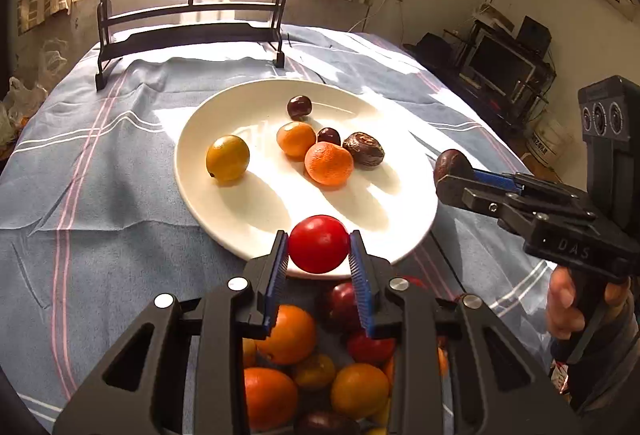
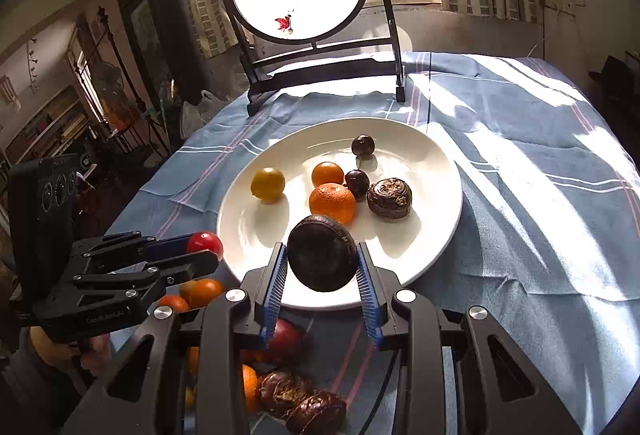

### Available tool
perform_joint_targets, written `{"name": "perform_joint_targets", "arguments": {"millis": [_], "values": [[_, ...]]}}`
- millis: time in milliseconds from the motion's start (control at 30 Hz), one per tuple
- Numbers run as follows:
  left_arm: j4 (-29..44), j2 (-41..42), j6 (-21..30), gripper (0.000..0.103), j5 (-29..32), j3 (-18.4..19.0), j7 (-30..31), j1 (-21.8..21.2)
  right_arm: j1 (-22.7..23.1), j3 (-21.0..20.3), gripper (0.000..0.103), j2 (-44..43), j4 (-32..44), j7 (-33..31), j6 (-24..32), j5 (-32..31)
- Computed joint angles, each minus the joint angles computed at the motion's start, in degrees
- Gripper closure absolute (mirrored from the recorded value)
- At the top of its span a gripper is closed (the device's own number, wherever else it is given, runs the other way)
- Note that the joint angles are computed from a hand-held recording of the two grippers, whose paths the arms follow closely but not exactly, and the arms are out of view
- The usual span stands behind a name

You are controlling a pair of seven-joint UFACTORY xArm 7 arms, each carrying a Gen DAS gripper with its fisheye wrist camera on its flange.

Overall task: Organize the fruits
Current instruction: 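Set the tomato and brown fruit on the white plate and release, then grasp a large orange with the left tool while the right tool grasps a brown fruit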

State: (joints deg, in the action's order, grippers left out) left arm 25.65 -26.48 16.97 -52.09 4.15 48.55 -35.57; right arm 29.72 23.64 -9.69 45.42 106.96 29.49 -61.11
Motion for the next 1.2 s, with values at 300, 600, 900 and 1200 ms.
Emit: {"name": "perform_joint_targets", "arguments": {"millis": [300,600,900,1200], "values": [[-4.8,-9.4,0.0,0.038,-1.9,0.7,1.5,3.0,3.2,2.7,0.048,-2.9,-2.0,1.2,5.6,0.0],[-20.4,-32.6,10.7,0.037,15.9,1.9,-5.1,14.2,6.6,9.1,0.048,-4.0,-6.6,6.1,6.0,1.5],[-23.5,-34.5,12.0,0.037,23.4,6.8,-8.6,15.4,9.2,4.3,0.057,1.4,-4.5,4.1,3.5,2.9],[-23.2,-29.5,5.0,0.038,28.5,3.4,-15.0,10.7,8.3,6.0,0.078,-6.2,-10.9,17.4,1.0,-4.1]]}}
